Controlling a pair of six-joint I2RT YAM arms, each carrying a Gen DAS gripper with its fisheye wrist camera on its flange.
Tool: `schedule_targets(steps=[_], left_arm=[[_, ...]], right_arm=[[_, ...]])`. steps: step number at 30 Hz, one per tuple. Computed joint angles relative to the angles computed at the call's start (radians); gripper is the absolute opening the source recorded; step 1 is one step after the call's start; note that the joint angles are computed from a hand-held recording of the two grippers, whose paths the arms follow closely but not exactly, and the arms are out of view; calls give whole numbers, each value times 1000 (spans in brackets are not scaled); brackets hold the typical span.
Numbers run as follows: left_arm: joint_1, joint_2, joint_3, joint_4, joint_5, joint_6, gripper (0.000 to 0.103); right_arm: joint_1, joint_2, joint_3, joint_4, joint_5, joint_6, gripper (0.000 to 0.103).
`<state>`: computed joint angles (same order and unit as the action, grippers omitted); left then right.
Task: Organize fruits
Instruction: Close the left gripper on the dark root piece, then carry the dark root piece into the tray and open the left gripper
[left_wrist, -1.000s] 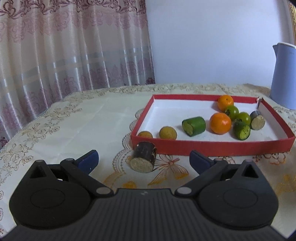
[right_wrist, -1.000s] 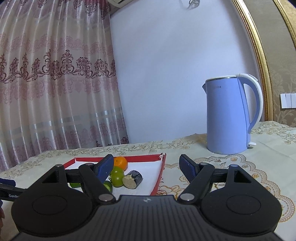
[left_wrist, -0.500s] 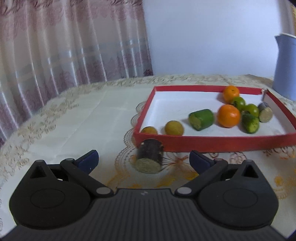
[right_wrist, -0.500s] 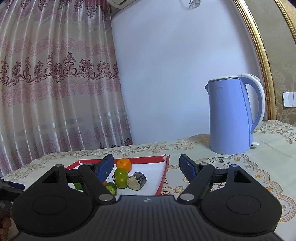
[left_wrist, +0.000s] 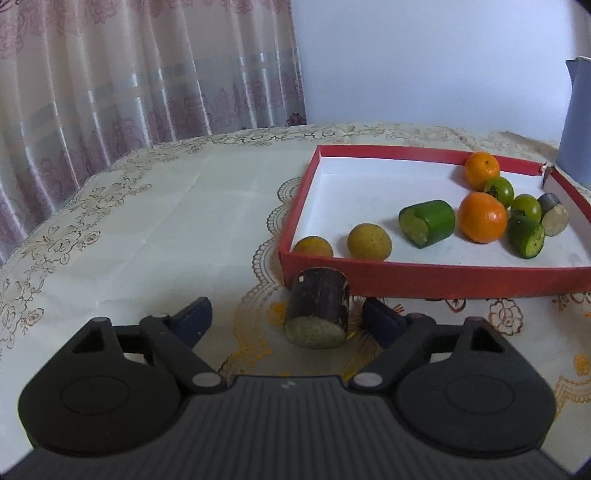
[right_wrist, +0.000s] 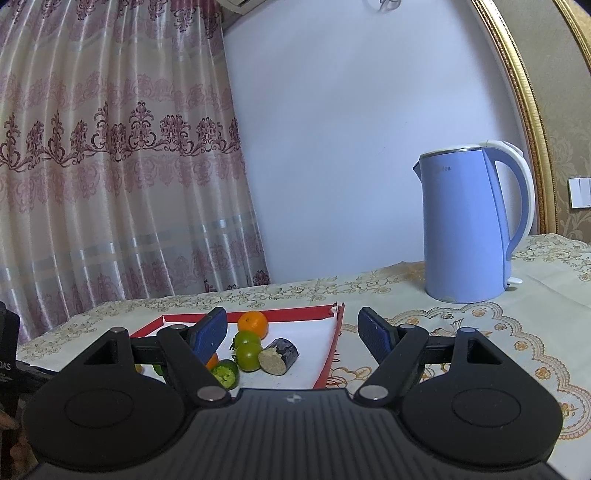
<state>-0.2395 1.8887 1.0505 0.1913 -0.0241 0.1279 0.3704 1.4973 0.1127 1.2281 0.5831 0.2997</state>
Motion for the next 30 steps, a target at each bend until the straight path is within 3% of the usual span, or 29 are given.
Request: schedule_targets(steps=[3, 9, 11, 19, 30], left_arm=[[-4, -5, -12, 14, 5, 12, 80], [-6, -19, -23, 11, 35, 22, 55], [-2, -22, -21, -1, 60, 23, 34], [-9, -32, -35, 13, 36, 26, 33], [-83, -150, -89, 81, -76, 1, 32]], right_arm=[[0, 1, 0, -2, 4, -2, 78], [-6, 9, 6, -4, 4, -8, 78], [-9, 14, 9, -5, 4, -10, 78], [-8, 36, 17, 2, 13, -21, 78], [-8, 48, 17, 21, 31, -33, 78]])
